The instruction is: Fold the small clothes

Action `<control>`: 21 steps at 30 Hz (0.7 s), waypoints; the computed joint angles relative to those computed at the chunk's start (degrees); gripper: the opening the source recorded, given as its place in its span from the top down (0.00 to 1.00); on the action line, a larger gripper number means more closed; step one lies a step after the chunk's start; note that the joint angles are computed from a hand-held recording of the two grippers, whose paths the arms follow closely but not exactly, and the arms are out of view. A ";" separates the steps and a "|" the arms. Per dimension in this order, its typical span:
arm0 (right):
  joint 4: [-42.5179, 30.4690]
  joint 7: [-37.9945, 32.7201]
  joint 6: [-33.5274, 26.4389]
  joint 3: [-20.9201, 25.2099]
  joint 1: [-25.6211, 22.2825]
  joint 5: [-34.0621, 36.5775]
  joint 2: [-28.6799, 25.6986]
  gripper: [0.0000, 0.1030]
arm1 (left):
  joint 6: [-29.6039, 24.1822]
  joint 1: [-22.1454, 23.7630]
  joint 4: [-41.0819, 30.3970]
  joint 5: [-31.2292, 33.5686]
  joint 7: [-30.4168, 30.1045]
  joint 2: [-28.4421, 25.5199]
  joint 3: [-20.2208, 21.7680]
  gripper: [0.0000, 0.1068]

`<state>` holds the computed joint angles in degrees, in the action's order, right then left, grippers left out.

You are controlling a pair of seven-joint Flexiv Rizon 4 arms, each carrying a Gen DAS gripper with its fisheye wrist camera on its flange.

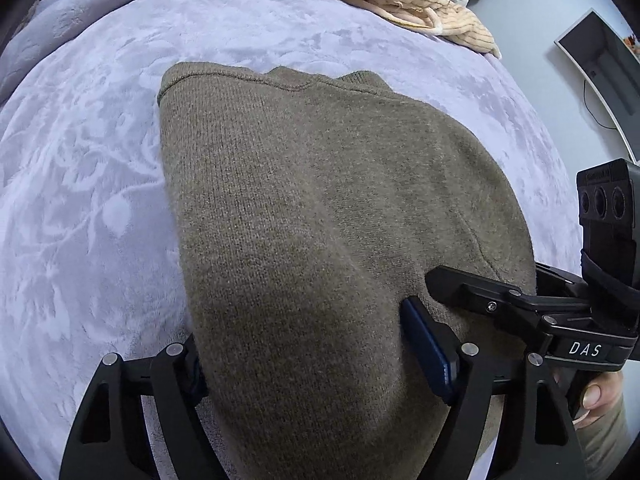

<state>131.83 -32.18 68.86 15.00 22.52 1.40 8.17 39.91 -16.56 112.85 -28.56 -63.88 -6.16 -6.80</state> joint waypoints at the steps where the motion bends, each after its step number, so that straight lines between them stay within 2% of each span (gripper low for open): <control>1: 0.01 0.25 -0.05 0.05 -0.08 -0.32 0.02 0.41 | -0.09 0.12 0.06 -0.05 0.25 0.10 0.10 0.25; 6: -0.14 0.41 -0.40 0.02 -0.14 -0.81 0.37 0.56 | -0.09 0.30 -0.03 -0.17 1.28 0.46 0.17 0.36; 9: -0.62 0.52 -1.85 0.08 -0.22 -1.63 0.70 0.58 | -0.23 0.22 -0.42 0.84 1.47 0.67 0.18 0.38; 13: -0.95 0.71 -2.81 0.09 -0.14 -1.49 0.76 0.58 | 0.29 0.09 -0.07 0.59 1.73 0.78 0.15 0.38; 14: -0.78 1.08 -2.36 0.16 -0.22 -1.59 0.61 0.54 | 0.56 0.06 0.14 0.39 1.96 0.79 0.15 0.38; 15: -0.39 1.61 -1.50 0.18 -0.37 -1.58 0.36 0.45 | 0.80 0.03 0.34 0.16 2.17 0.76 0.13 0.38; 17: 0.33 0.71 0.98 -0.33 0.22 2.03 -0.44 0.44 | 0.85 0.11 0.62 -0.08 2.30 0.80 0.23 0.39; 19: 0.53 0.11 2.90 -0.49 0.62 4.54 -0.72 0.53 | 0.21 0.18 0.26 0.25 1.70 1.00 0.29 0.44; 21: -0.72 1.12 -0.26 -0.03 0.33 1.73 -0.09 0.62 | -0.12 0.26 0.23 0.01 2.17 1.73 0.41 0.50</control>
<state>131.11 -31.07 68.60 14.97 22.85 3.14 8.08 39.79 -16.30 113.08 -28.54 -61.71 -4.42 -6.40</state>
